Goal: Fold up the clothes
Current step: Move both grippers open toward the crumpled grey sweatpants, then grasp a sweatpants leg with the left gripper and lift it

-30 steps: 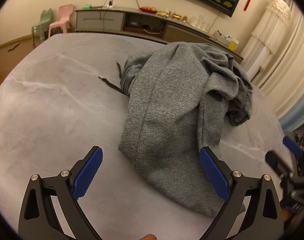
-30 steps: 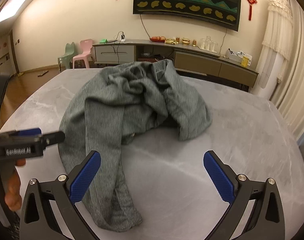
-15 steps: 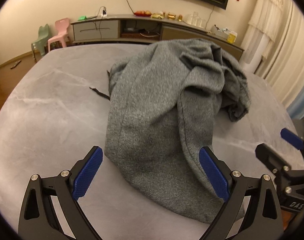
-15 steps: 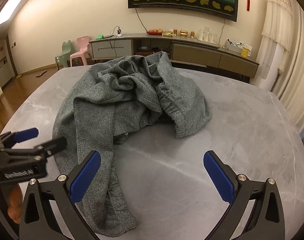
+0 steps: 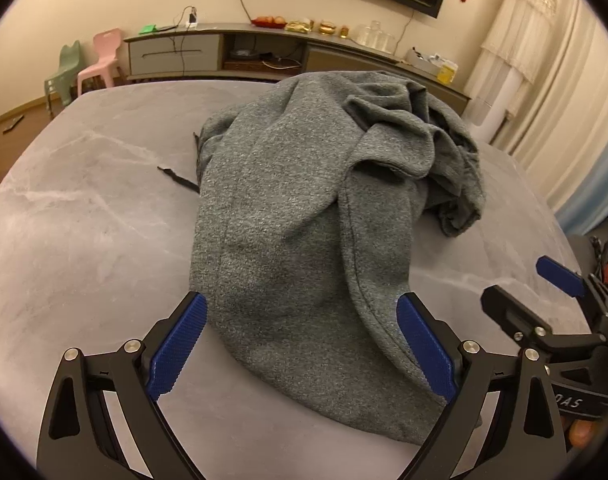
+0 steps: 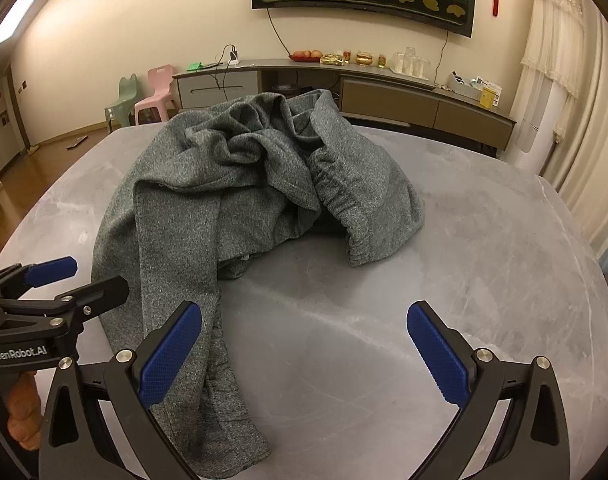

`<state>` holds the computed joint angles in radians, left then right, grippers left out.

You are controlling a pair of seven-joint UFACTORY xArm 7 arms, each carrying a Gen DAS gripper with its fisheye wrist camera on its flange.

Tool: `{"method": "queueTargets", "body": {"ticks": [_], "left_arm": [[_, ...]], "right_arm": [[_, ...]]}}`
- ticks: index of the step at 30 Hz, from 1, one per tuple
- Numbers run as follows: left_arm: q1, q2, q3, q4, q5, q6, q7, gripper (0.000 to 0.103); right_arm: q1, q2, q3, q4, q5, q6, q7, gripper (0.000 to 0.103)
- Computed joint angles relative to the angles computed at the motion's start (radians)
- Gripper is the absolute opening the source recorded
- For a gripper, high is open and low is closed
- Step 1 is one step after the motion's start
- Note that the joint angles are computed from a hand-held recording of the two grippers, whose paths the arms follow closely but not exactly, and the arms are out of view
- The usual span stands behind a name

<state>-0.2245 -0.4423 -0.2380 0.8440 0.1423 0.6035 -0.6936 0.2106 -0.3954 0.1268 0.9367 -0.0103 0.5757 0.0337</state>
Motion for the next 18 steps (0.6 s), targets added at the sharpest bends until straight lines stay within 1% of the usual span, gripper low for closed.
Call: {"method": "queueTargets", "body": {"ticks": [4,5,6,7,8,9,10,11,13,14,15,17,18], "left_arm": [[0.001,0.001,-0.001,0.001,0.005,0.006,0.001,0.093],[0.001,0.003,-0.003,0.004,0.007,0.011,0.000,0.087],[0.001,0.007,-0.004,0.007,0.008,0.017,0.000,0.076],[0.001,0.011,-0.004,0.010,0.009,0.023,0.000,0.071],[0.001,0.015,-0.004,0.013,0.010,0.029,0.000,0.060],[0.002,0.018,-0.005,0.015,0.014,0.036,-0.003,0.042],[0.004,0.019,-0.007,0.016,0.019,0.042,-0.008,0.030],[0.004,0.018,-0.008,0.014,0.021,0.043,-0.011,0.011],[0.001,0.004,-0.005,-0.004,0.025,0.016,-0.012,0.008],[0.004,-0.001,-0.008,-0.006,0.032,0.008,-0.016,0.007],[0.008,-0.005,-0.012,-0.008,0.040,0.003,-0.020,0.007],[0.019,-0.009,-0.018,-0.015,0.052,-0.015,-0.037,0.008],[0.017,-0.010,-0.011,-0.026,0.044,-0.038,-0.040,0.025]], "right_arm": [[0.001,-0.002,0.000,-0.007,-0.001,-0.006,-0.001,0.103],[0.003,-0.003,-0.001,-0.008,0.000,-0.007,-0.003,0.103],[0.004,-0.005,-0.002,-0.009,0.002,-0.008,-0.005,0.103],[0.006,-0.007,-0.003,-0.011,0.005,-0.010,-0.009,0.103],[0.008,-0.009,-0.005,-0.011,0.008,-0.009,-0.012,0.103],[0.015,-0.012,-0.010,-0.012,0.018,-0.011,-0.022,0.103],[0.027,-0.014,-0.020,-0.016,0.036,-0.016,-0.041,0.095],[0.040,-0.017,-0.031,-0.020,0.058,-0.021,-0.061,0.083],[0.086,-0.008,-0.072,-0.006,0.141,0.013,-0.133,0.008],[0.106,-0.004,-0.091,-0.001,0.189,0.030,-0.168,0.002],[0.115,-0.005,-0.097,-0.003,0.220,0.034,-0.193,0.003],[0.104,-0.010,-0.078,-0.009,0.223,0.030,-0.205,0.003],[0.094,-0.011,-0.069,-0.011,0.220,0.029,-0.197,0.003]]}}
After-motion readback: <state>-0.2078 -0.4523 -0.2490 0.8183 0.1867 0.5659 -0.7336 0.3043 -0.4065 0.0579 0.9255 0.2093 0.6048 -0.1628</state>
